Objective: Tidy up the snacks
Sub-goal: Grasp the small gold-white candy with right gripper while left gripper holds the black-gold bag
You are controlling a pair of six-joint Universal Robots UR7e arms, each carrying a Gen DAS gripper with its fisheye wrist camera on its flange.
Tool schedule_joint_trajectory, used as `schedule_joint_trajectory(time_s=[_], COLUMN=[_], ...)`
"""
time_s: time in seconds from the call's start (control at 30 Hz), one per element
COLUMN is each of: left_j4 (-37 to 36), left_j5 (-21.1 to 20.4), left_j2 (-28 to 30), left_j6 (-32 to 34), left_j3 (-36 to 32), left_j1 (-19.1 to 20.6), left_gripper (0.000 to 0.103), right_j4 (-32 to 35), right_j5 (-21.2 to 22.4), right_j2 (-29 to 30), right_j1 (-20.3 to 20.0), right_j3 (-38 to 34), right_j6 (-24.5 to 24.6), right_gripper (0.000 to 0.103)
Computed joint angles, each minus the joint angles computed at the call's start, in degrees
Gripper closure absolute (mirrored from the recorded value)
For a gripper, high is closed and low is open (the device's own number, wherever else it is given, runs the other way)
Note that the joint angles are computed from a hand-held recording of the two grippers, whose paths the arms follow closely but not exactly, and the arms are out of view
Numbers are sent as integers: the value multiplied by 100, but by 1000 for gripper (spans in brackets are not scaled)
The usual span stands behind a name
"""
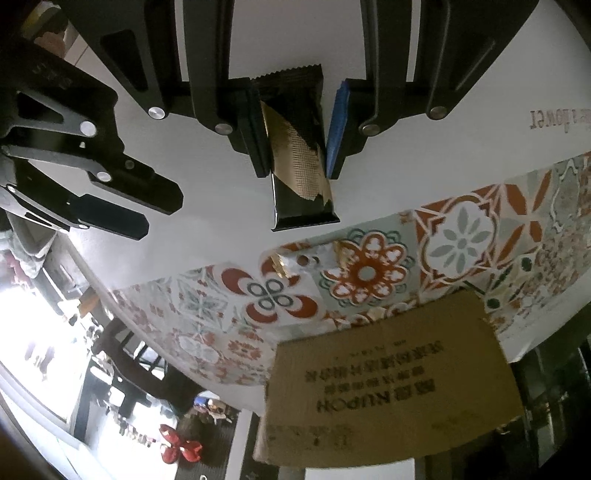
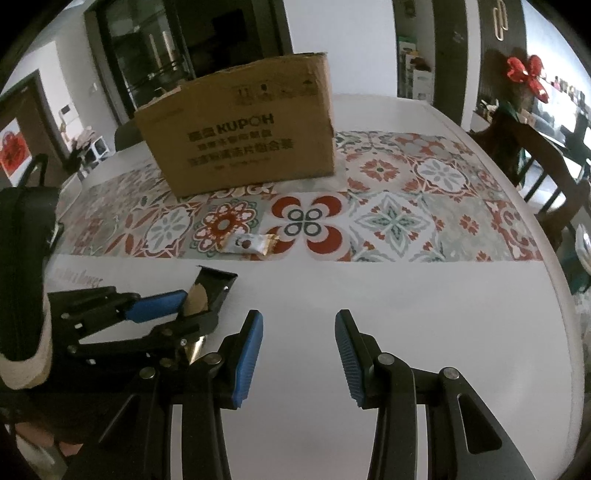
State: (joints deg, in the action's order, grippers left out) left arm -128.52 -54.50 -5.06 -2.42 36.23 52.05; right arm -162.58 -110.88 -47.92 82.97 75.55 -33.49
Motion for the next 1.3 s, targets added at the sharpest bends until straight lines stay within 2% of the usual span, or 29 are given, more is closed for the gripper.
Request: schedule_joint_trajectory(time_s=[0.2, 0.37, 0.57, 0.67, 0.77, 1.1, 1.3], left_j4=[-167, -91, 37, 88, 72, 224, 228], left_j5=[186, 299, 510, 560, 633, 631, 583], left_j2=[-146, -111, -15, 29, 65, 237, 240], left_j6=[-137, -360, -572, -688, -714, -844, -830], left_j3=[158, 15, -202, -319, -395, -795, -801], left_j1=[-3, 36, 81, 105, 113, 176, 187], left_gripper=[73, 73, 73, 73, 73, 73, 73], right_j4=[470, 1005, 2150, 3000, 3695, 4204, 4642], right_j5=[88, 65, 10, -6, -216, -679, -707], right_j2=[189, 471, 1023, 1395, 1779, 2507, 2846], right_j1=[70, 134, 199, 227, 264, 347, 375], right_j3=[-414, -954, -2082, -2858, -3566, -4704, -5361], right_j6=[-266, -613, -1144, -1345, -1489, -2138, -2281], right_gripper=[61, 61, 61, 61, 61, 61, 61])
